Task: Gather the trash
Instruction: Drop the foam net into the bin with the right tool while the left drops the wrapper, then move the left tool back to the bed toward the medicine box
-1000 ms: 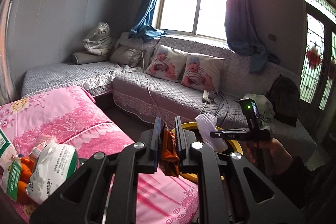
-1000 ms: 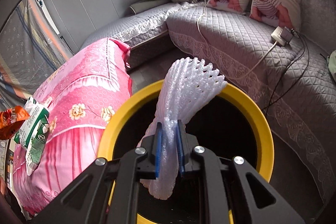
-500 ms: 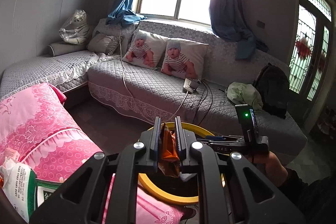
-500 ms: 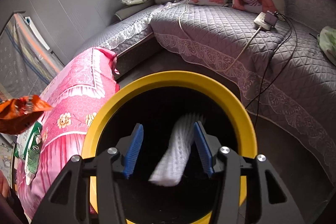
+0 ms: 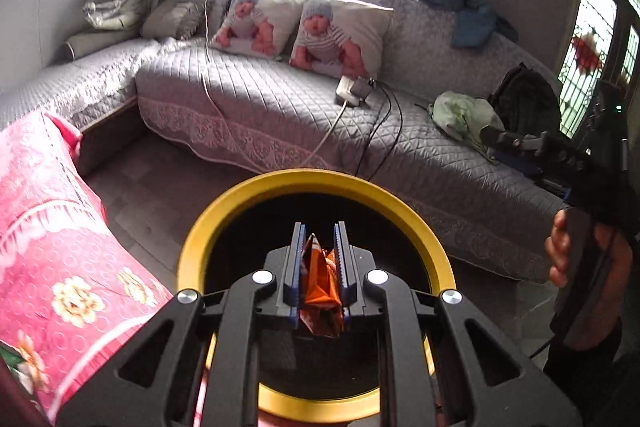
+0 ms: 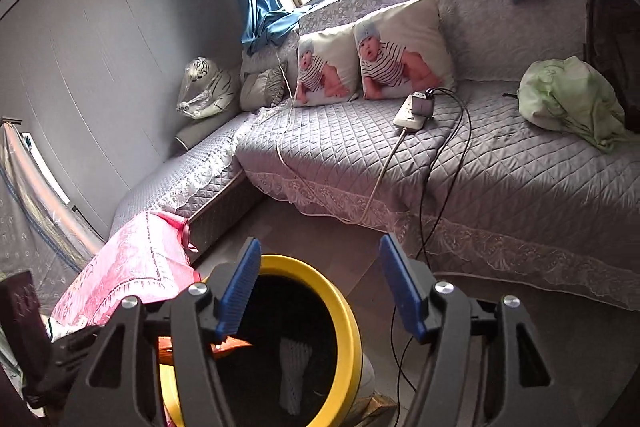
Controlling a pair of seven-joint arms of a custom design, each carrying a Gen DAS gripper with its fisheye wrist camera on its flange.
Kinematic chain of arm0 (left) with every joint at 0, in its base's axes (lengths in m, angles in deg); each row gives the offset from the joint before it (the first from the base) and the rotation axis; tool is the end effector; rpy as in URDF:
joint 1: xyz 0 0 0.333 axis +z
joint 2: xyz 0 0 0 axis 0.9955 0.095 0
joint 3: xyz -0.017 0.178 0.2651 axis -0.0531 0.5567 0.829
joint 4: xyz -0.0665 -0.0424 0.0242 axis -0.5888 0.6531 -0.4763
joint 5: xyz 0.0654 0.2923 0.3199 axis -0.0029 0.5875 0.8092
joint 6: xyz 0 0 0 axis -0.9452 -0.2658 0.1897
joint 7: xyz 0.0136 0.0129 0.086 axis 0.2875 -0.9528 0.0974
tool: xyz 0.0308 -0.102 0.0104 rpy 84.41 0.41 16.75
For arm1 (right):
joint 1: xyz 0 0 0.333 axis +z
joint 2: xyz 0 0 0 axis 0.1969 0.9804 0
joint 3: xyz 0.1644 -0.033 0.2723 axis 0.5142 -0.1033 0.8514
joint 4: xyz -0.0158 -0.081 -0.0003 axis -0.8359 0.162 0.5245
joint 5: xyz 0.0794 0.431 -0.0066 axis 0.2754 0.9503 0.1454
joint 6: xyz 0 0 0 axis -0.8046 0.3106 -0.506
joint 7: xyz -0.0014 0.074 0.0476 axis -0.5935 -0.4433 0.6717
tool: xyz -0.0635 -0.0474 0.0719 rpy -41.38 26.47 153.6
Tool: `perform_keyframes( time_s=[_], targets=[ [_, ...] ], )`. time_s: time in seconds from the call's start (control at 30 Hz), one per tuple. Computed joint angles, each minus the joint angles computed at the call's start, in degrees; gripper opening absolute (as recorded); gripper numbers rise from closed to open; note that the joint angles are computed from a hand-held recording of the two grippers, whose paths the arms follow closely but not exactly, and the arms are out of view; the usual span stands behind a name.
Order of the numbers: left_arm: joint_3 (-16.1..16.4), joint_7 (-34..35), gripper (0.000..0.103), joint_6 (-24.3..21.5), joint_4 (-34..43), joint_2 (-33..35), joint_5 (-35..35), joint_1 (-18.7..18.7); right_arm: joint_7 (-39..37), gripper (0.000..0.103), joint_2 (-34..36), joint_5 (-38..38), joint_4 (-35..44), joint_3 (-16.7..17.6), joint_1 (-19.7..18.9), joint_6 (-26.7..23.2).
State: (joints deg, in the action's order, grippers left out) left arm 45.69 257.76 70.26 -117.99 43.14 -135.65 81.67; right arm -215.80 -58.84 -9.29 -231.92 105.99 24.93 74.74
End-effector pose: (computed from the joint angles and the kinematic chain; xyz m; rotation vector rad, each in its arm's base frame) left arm 0.6168 -0.1886 0.3855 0.6664 -2.7376 1.3469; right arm 0.3914 0.2055 0.3932 -0.6372 2.1544 -0.9410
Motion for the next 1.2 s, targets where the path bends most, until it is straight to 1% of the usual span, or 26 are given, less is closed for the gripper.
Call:
perform_keyframes(
  time_s=[0.03,0.07,0.1,0.13,0.17,0.27,0.43,0.47,0.6,0.73,0.83,0.87,0.97,1.07,1.13,1.2],
  targets=[
    [0.1,-0.7,0.015,-0.7,0.1,0.3,0.5,0.1,-0.3,0.060,-0.4,0.1,-0.4,0.0,0.1,-0.1],
    [0.1,-0.9,0.029,-0.5,0.1,0.4,0.4,0.1,-0.4,0.060,-0.5,0.2,-0.5,0.0,0.1,-0.1],
    [0.1,-0.9,0.065,0.4,-0.2,0.2,-0.5,0.2,-0.5,0.061,-0.6,0.2,-0.6,-0.1,0.1,0.0],
    [0.1,-0.5,0.082,1.5,-0.6,0.0,-2.3,0.5,-0.5,0.062,-0.6,0.1,-0.7,-0.2,0.0,0.4],
    [0.2,0.5,0.089,2.2,-1.1,-0.5,-4.4,0.8,-0.2,0.062,-0.4,-0.2,-0.5,-0.2,-0.2,0.7],
    [0.8,0.8,0.090,2.5,-1.0,-1.1,-5.9,1.3,-0.2,0.062,1.2,-0.9,0.9,-0.2,-0.4,1.3],
    [2.4,2.2,0.091,3.5,-0.9,-2.9,-11.9,3.0,-1.0,0.062,5.6,-3.9,4.8,-0.8,-0.1,3.8],
    [2.8,3.4,0.092,4.1,-1.1,-3.5,-13.5,3.3,-1.5,0.062,6.9,-4.6,6.1,-1.0,0.1,4.4],
    [5.3,8.9,0.093,3.2,-0.8,-5.5,-19.9,5.6,-3.7,0.062,11.6,-6.8,10.7,-2.4,1.3,6.9],
    [8.1,17.5,0.094,6.1,-1.4,-7.1,-27.7,8.2,-5.3,0.063,15.7,-8.6,14.9,-3.8,2.8,9.1],
    [10.1,23.6,0.094,9.1,-1.3,-7.0,-32.2,10.5,-7.8,0.063,19.1,-9.0,18.6,-4.7,4.0,10.3],
    [10.7,24.5,0.095,9.9,-1.0,-6.7,-32.7,11.3,-8.6,0.063,20.1,-8.9,19.7,-5.1,4.3,10.7],
    [12.3,21.1,0.095,11.7,1.8,-3.8,-29.3,14.2,-11.1,0.063,23.2,-8.4,23.1,-6.3,5.4,12.2],
    [13.1,13.1,0.095,11.1,6.2,0.8,-22.3,17.9,-14.2,0.063,26.2,-7.2,26.7,-7.1,6.7,12.8],
    [13.3,6.8,0.095,10.2,9.9,4.5,-17.0,20.1,-16.6,0.063,28.2,-6.1,29.2,-7.6,7.8,12.7],
    [13.4,0.9,0.095,7.4,14.0,8.2,-12.7,22.3,-18.9,0.063,30.5,-5.2,32.0,-8.1,8.9,12.9]
  ],
)
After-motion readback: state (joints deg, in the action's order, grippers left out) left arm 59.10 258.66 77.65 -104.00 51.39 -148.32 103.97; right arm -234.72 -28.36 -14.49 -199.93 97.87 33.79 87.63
